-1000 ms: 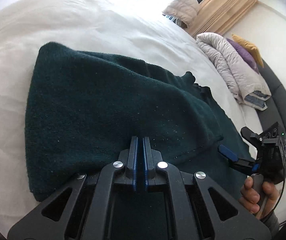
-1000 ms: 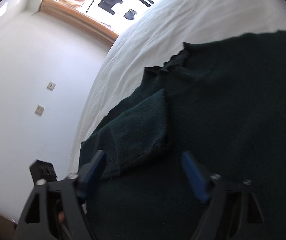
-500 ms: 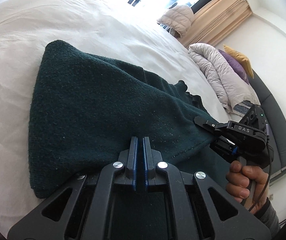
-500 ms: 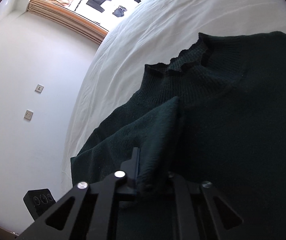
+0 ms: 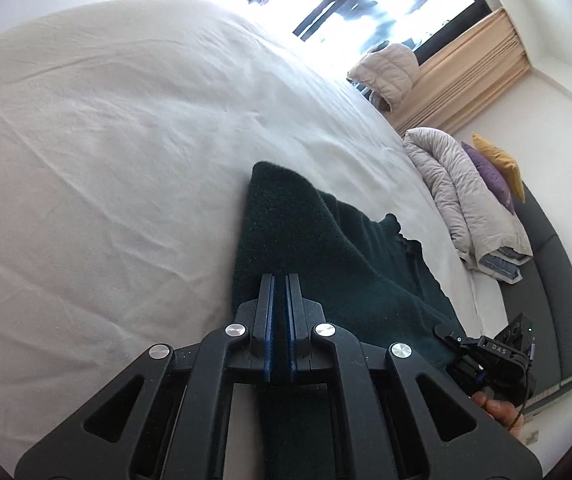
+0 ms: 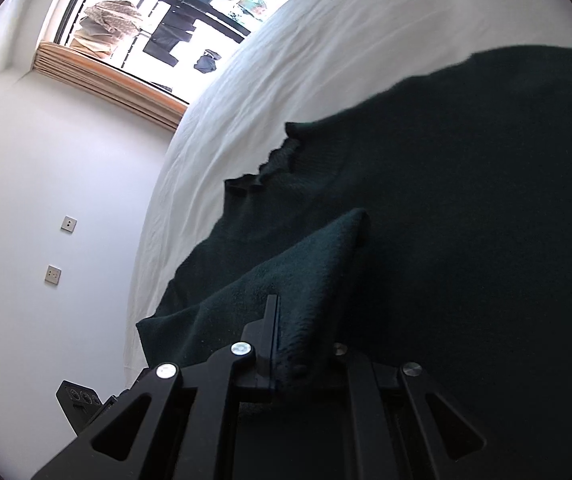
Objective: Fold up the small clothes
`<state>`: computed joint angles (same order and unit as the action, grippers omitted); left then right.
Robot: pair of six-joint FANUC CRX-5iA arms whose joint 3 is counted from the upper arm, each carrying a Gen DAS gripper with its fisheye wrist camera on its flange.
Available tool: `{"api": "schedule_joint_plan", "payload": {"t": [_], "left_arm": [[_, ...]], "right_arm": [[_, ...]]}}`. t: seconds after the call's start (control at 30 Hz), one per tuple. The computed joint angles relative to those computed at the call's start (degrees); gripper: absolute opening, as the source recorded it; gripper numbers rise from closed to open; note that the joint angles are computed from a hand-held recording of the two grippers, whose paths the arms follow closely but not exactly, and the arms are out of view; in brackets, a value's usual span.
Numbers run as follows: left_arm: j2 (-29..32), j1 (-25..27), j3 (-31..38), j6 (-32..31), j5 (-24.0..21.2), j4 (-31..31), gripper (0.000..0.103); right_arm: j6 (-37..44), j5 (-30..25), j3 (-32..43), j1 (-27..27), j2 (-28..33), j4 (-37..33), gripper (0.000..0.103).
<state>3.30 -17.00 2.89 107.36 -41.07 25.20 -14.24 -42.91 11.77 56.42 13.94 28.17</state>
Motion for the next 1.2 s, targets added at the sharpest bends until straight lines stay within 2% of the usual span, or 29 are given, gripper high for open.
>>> {"api": "schedule_joint_plan", "payload": {"t": [0.1, 0.23, 0.3, 0.43, 0.57, 0.7, 0.8, 0.87, 0.9, 0.97, 1.1, 1.2], "left_arm": [[-0.64, -0.42, 1.47, -3.77, 1.66, -0.42, 0.005], [1.34, -0.20, 7.75, -5.41, -2.21, -3.73, 0.005], [3.39, -0.24, 11.17, -4.55, -5.24, -5.37, 0.005], [5.38, -0.57, 12.41, -4.21, -7.82, -5.77, 0.005], [7.25, -1.99, 14.85, -4.80, -9.66, -8.42, 0.005], [10.47, -4.07, 20.45, -5.19, -12.96, -12.39, 0.005], [13.83, -6.60, 27.29, -4.47, -17.93, -18.90, 0.005], [18.20, -8.73, 34.75, -3.73, -25.75, -25.04, 0.005], [19.33, -9.35, 36.05, -3.83, -27.42, -26.96, 0.005], [18.96, -9.92, 35.09, -4.72, -26.94, -28.57, 0.005], [19.08, -11.47, 36.10, -5.69, -28.72, -32.19, 0.004], [17.98, -11.31, 34.21, -6.38, -27.85, -31.93, 0.004]], "right_arm": [[-2.66, 1.81, -1.75, 0.21, -0.49, 2.88, 0.009], [-4.14, 1.72, -2.53, -0.15, -1.16, 6.69, 0.009], [-1.49, -1.14, 0.10, -0.51, -0.17, 5.24, 0.009], [4.48, -5.90, 3.50, -1.90, 1.36, 1.25, 0.009], [3.92, -5.66, 2.27, -2.77, 0.86, 0.50, 0.009], [2.83, -5.21, 0.26, -2.44, 0.18, 0.04, 0.010], [1.25, -2.87, -1.60, -2.41, -0.96, -0.25, 0.013], [3.65, -4.00, -0.13, -2.38, -0.49, -1.96, 0.013], [4.13, -4.74, 0.25, -2.27, -0.43, -2.35, 0.014], [3.24, -3.90, -0.92, -2.16, -1.16, -2.02, 0.015], [-1.29, -1.16, -4.41, -1.93, -2.73, 0.42, 0.015], [-2.65, -2.25, -4.17, -1.70, -2.60, 1.45, 0.015]]}}
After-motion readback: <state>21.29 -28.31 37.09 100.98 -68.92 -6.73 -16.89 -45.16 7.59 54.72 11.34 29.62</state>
